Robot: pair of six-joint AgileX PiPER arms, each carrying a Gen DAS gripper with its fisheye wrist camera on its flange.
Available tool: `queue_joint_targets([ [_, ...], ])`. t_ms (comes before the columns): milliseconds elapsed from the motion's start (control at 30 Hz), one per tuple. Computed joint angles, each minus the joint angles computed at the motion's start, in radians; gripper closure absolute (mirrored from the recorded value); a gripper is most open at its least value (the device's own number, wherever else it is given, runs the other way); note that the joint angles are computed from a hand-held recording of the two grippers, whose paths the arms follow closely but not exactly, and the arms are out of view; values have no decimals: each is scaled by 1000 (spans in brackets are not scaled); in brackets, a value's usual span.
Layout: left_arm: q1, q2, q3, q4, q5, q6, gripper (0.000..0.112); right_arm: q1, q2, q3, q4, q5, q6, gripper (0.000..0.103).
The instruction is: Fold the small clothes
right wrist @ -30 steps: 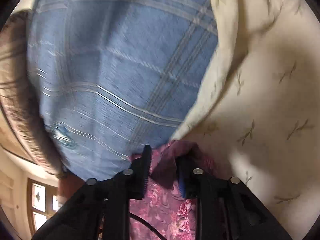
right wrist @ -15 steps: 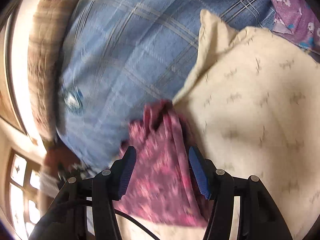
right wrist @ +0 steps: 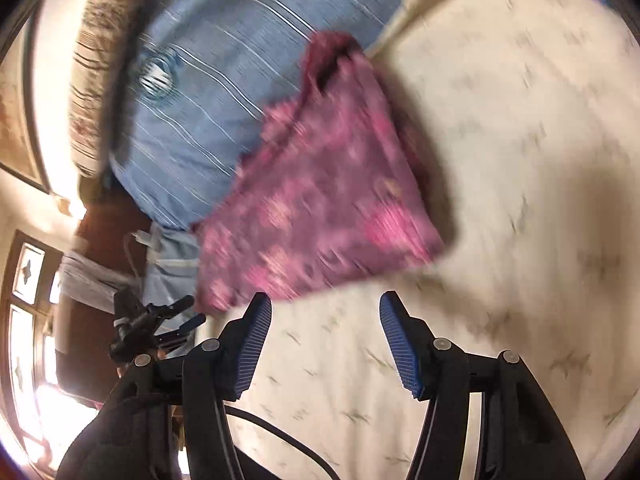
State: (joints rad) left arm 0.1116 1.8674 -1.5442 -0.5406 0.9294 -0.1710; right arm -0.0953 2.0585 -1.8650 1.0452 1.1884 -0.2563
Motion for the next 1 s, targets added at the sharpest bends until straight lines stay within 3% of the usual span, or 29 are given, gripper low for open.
queue_joint_targets([
  [167,-11,25,-4,-35,-67,-18,47,6,73,1,119,-57,46,43],
  [233,-22,72,-61,-39,-66,-52,44,14,103,-4,196,-99,47,42],
  [333,-48,118,-125,-12,-92,-121,29,31,131,-35,272,-170,47,36],
  [433,-70,165,-198,30,-93,-169,29,56,154,-76,296,-214,62,36],
  [467,-78,178,-218,53,-97,-192,31,67,172,-113,265,-231,97,37],
  [500,-90,184,-232,96,-102,-227,48,73,183,-128,259,-246,107,40],
  [533,-93,178,-229,130,-104,-243,63,82,183,-129,245,-264,112,51],
  [567,-100,175,-232,180,-103,-263,81,96,187,-146,206,-285,139,71],
  [600,-103,167,-227,208,-103,-271,88,99,202,-176,174,-281,160,81],
  [667,-117,121,-181,275,-131,-296,101,99,196,-169,169,-273,144,85],
  [833,-192,-12,-89,519,-158,-441,105,96,41,-7,197,-304,-14,90],
  [867,-199,-35,-68,540,-163,-465,105,89,4,32,212,-312,-51,95],
  [1000,-225,-107,19,597,-163,-534,105,39,-132,224,285,-305,-176,95],
])
